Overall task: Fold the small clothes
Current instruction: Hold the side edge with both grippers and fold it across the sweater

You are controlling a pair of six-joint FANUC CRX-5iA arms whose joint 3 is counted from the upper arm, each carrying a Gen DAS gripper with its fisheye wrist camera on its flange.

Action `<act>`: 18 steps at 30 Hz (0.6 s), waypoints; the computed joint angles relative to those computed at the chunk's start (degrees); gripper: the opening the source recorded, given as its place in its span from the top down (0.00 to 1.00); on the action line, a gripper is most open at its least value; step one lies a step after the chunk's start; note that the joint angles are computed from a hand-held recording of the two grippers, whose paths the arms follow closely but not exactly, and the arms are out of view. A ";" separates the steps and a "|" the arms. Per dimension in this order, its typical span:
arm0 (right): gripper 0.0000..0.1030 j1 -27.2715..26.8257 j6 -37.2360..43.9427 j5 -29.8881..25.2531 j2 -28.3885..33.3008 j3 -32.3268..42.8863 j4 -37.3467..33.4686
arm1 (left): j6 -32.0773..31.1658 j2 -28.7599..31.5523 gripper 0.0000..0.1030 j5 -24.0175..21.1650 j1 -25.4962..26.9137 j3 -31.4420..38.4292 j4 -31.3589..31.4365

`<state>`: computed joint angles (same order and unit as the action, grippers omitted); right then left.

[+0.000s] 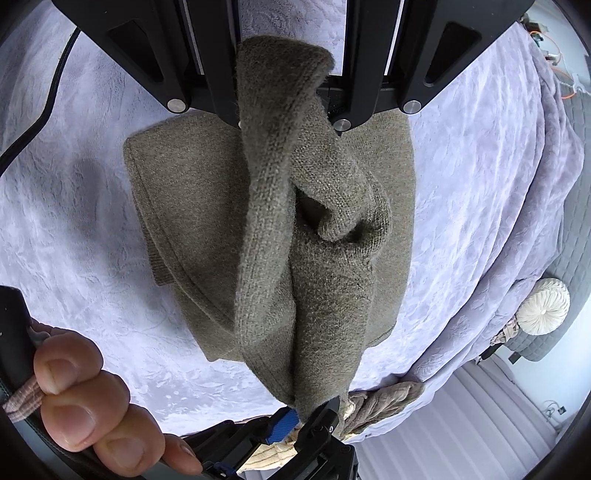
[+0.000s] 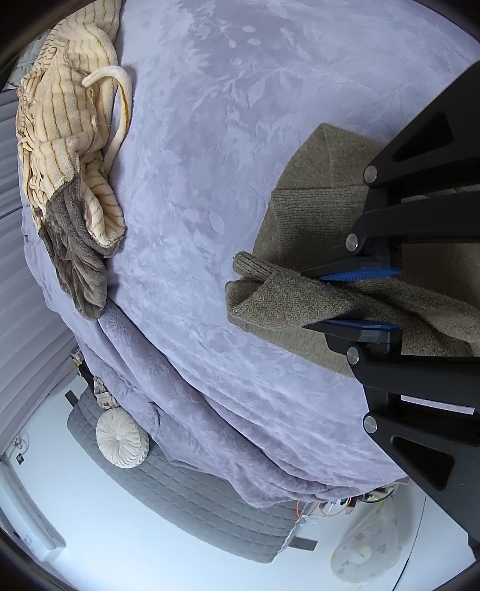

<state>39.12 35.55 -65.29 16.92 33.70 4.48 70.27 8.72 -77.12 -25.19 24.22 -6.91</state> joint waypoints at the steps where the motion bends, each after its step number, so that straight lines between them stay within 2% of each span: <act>1: 0.82 -0.03 -0.11 0.29 -0.23 -0.43 -0.10 | -0.05 0.12 0.89 -0.05 -0.04 0.10 -0.13; 18: 0.82 -0.79 -1.31 4.85 -3.66 -7.10 -0.89 | -0.34 1.46 0.89 -0.08 -2.05 0.99 -2.83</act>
<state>38.33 34.24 -60.44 13.26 26.60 3.59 69.93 10.18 -77.20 -27.24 25.22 -9.74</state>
